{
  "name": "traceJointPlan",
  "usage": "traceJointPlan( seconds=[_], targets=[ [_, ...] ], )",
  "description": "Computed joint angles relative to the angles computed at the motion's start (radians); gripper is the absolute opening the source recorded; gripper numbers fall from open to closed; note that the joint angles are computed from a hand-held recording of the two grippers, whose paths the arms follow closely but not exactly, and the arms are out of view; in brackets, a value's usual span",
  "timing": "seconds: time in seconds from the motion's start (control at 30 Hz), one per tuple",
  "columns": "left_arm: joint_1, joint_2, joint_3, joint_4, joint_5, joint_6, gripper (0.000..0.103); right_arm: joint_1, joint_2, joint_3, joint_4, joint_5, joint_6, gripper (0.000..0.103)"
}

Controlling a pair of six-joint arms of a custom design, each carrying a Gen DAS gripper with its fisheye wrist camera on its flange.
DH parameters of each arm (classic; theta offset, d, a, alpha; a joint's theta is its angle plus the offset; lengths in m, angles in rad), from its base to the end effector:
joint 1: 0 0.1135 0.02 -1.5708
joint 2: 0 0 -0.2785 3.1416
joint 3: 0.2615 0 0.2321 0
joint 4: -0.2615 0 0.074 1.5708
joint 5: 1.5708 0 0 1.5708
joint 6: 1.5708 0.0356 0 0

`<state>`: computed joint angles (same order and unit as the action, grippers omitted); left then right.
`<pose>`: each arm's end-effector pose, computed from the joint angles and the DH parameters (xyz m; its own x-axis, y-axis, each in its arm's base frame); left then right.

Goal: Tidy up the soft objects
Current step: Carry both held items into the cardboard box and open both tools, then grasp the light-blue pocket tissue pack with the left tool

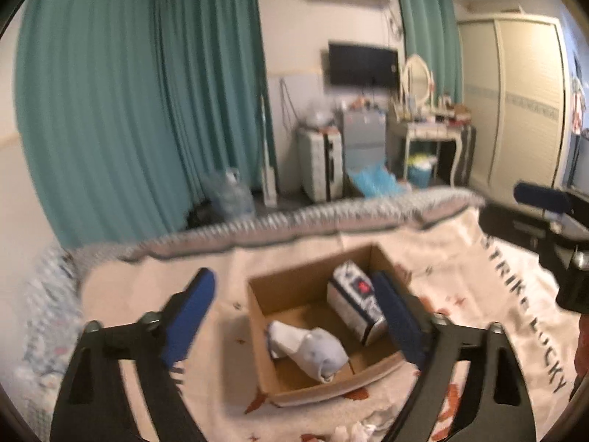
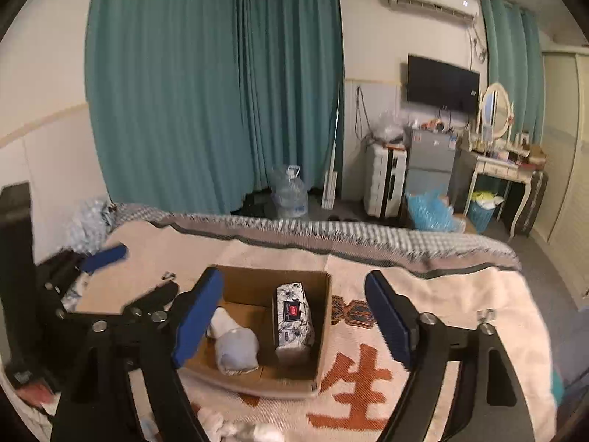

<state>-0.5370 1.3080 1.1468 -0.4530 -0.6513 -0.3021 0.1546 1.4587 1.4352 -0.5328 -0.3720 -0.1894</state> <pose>0.2363 -0.1156 0.3467 -0.4672 0.0028 -0.8842 -0.1653 0.9821 0.0904 0.2998 0.0598 0.3884 -0.4280 -0.2442 -0.8702 -0.5386 0.8420 0.0286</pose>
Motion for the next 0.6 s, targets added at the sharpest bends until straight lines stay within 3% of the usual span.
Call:
traceJointPlan(
  seconds=[0.17, 0.3, 0.37, 0.43, 0.53, 0.6],
  targets=[
    [-0.194, -0.124, 0.078, -0.223, -0.197, -0.118, 0.092, -0.059, -0.201, 0.011, -0.182, -0.03, -0.052, 0.096],
    [-0.379, -0.17, 0.118, -0.502, -0.343, -0.377, 0.092, -0.12, -0.345, -0.028, -0.266, -0.055, -0.1, 0.103],
    [-0.483, -0.171, 0.117, -0.678, -0.405, -0.575, 0.092, -0.165, -0.407, -0.053, -0.316, -0.093, -0.141, 0.103],
    [-0.542, -0.152, 0.095, -0.78, -0.429, -0.719, 0.092, -0.2, -0.457, -0.089, -0.347, -0.135, -0.173, 0.103],
    [-0.578, -0.162, -0.018, -0.798, -0.399, -0.825, 0.092, -0.22, -0.541, -0.202, -0.345, -0.159, -0.195, 0.103],
    [-0.57, -0.16, -0.113, -0.748, -0.349, -0.863, 0.092, -0.208, -0.598, -0.305, -0.319, -0.145, -0.191, 0.103]
  ],
)
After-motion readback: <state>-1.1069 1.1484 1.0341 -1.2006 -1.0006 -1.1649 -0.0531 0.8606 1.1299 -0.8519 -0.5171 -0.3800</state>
